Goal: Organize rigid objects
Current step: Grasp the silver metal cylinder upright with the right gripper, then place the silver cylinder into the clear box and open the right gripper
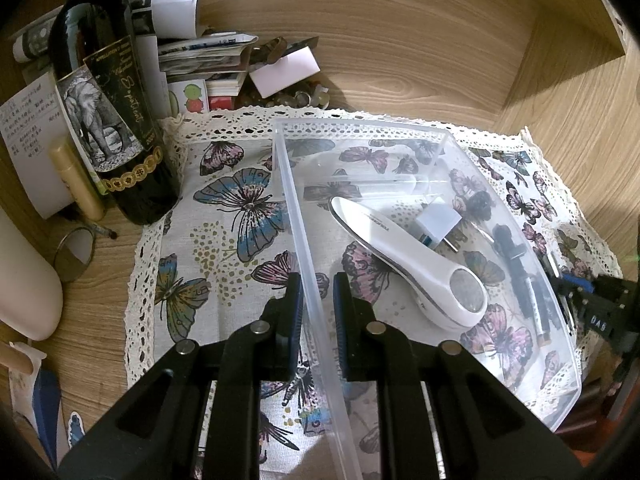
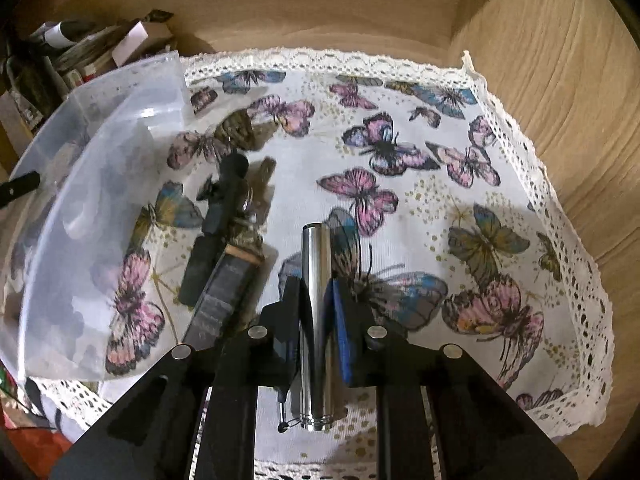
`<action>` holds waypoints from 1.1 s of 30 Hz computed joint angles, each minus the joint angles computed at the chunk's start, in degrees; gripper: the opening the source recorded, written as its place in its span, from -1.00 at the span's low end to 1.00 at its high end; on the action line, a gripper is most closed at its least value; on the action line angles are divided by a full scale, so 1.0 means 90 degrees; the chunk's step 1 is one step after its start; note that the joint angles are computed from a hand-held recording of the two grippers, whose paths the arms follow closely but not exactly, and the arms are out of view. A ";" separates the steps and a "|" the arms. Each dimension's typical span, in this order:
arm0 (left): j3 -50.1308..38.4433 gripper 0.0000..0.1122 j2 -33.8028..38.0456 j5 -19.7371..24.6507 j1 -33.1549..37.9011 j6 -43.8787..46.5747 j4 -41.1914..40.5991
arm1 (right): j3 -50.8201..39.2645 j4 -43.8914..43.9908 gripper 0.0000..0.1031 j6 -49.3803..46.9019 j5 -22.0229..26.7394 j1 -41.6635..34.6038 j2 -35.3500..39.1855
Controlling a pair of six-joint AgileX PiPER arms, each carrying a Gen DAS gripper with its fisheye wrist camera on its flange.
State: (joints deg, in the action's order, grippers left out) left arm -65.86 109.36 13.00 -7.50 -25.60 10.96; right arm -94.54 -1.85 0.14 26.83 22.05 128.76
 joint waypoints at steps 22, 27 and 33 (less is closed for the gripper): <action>0.0072 -0.76 -0.0017 -0.0110 0.0023 -0.0072 0.0040 | -0.1064 0.1217 -0.72 -0.1610 -0.0449 0.0513 -0.0442; 0.0100 -0.76 -0.0019 -0.0148 0.0021 -0.0132 0.0091 | -0.1250 0.2191 -0.72 -0.2661 -0.0366 0.0631 -0.0480; 0.0106 -0.76 -0.0020 -0.0154 0.0019 -0.0160 0.0120 | -0.1482 0.2595 -0.72 -0.3341 -0.0088 0.0931 -0.0408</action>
State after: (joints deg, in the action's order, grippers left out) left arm -64.90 109.18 11.61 -7.33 -27.04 12.04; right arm -107.87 21.51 -29.93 26.04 30.43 125.09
